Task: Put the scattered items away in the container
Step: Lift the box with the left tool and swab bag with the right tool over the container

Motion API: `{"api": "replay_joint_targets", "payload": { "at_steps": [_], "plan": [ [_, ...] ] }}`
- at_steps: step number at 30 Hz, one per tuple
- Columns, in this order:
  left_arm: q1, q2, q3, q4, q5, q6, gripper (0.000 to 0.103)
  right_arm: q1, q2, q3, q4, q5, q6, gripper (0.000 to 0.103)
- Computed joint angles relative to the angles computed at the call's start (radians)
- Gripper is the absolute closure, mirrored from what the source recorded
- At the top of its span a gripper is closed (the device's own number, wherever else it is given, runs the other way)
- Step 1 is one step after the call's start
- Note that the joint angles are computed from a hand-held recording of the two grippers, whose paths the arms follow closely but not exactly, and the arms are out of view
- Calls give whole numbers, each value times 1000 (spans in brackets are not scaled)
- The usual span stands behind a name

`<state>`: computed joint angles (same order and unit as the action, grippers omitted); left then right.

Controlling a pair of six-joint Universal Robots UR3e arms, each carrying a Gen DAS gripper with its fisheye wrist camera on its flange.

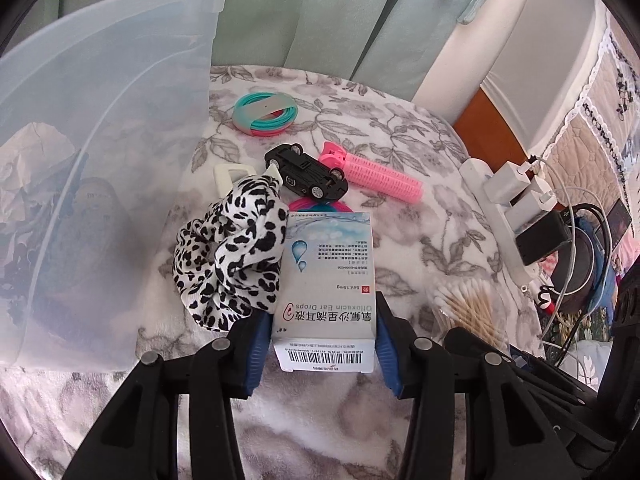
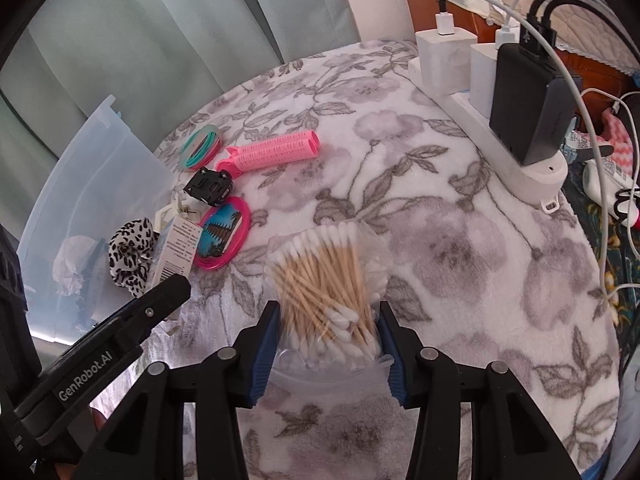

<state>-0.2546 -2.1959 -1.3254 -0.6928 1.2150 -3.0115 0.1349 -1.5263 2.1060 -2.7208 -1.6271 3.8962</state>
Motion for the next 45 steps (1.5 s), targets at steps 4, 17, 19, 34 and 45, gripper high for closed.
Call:
{"api": "replay_joint_targets", "payload": {
  "at_steps": [4,17,19,34,45],
  "plan": [
    [8,56,-54,20,-25,7,54,20,-52,8,31,-25,22,53],
    [95,284,-191,44,-184,15,54,146,-161,-124,182,-174,82,53],
    [121,322,-208,47,-220,16,54,170,-163,-163,205,-204,89,53],
    [327,503,-248,35,-419,-2,54,309,-59,-500,290,-338,78,53],
    [463,480,-201,-8,-457,-12,54,367,120,-769,322,-353,3,53]
  ]
}}
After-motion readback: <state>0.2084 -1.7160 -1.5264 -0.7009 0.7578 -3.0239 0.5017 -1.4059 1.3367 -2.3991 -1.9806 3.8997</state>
